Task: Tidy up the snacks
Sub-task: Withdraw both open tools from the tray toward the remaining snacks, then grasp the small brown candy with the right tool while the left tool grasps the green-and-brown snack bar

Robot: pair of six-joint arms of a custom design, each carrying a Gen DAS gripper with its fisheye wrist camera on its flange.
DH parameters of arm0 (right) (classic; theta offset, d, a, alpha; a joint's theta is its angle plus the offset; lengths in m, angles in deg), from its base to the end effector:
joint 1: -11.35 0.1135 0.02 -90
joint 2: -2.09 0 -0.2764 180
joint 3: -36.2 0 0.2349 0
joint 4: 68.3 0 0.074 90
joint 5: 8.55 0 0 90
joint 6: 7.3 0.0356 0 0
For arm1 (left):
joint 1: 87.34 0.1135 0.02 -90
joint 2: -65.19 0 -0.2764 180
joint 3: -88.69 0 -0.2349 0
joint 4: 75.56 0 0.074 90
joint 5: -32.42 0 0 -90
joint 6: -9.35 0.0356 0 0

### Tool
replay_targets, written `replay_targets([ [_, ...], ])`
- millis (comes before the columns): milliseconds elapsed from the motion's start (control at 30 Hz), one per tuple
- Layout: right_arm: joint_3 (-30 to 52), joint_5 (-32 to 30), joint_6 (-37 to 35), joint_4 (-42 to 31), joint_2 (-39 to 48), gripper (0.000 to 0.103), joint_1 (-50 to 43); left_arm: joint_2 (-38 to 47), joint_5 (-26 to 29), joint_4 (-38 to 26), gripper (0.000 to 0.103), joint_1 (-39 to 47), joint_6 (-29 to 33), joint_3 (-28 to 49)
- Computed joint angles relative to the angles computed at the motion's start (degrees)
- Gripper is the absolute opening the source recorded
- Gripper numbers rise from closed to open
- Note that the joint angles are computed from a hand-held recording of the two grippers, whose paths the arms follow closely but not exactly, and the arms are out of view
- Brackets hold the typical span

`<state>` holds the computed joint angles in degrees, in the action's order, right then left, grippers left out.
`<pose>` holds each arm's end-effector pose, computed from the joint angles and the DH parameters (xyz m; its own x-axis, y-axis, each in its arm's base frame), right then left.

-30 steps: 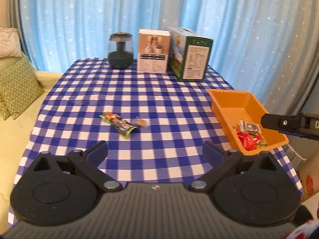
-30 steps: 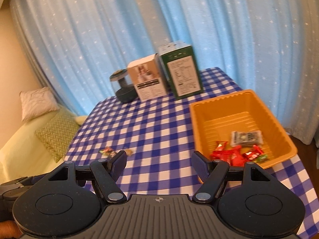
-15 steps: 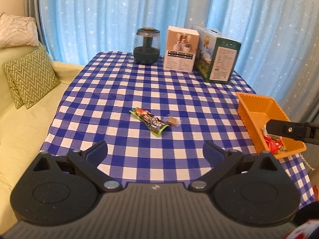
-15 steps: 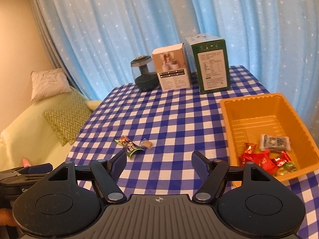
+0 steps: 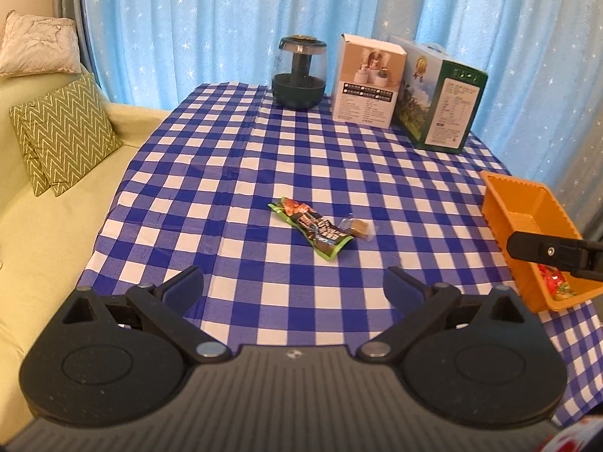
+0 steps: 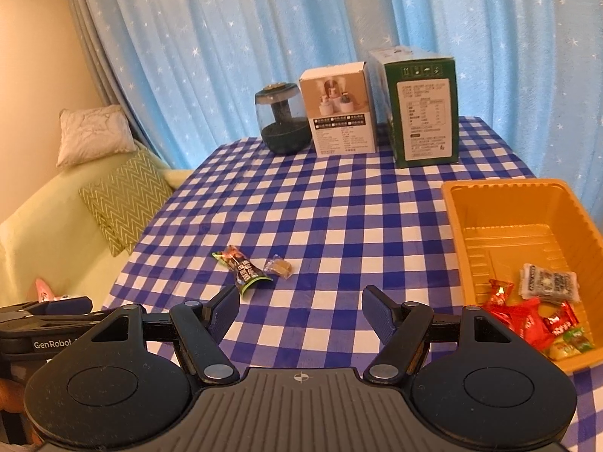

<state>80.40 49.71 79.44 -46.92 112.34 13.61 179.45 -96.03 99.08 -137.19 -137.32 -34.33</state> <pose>0.2842 0.0300 0.0848 -0.6782 -0.0752 -0.7310 -0.4467 0.8321 0.3288 0.2151 -0.2207 0.0774 -0.6608 -0.2314 -0.7140 -0.2508 0.9647 -0.0805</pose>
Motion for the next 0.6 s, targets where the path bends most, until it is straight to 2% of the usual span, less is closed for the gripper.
replay_targets([
  [400, 13.13, 5.46, -1.74, 4.92, 18.77, 0.072, 7.48, 11.39, 5.12, 15.51, 0.101, 9.94, 10.53, 0.94],
  [600, 21.48, 6.19, -2.64, 5.49, 27.47, 0.070, 9.64, 16.50, 7.41, 19.93, 0.101, 14.59, 15.08, 3.10],
])
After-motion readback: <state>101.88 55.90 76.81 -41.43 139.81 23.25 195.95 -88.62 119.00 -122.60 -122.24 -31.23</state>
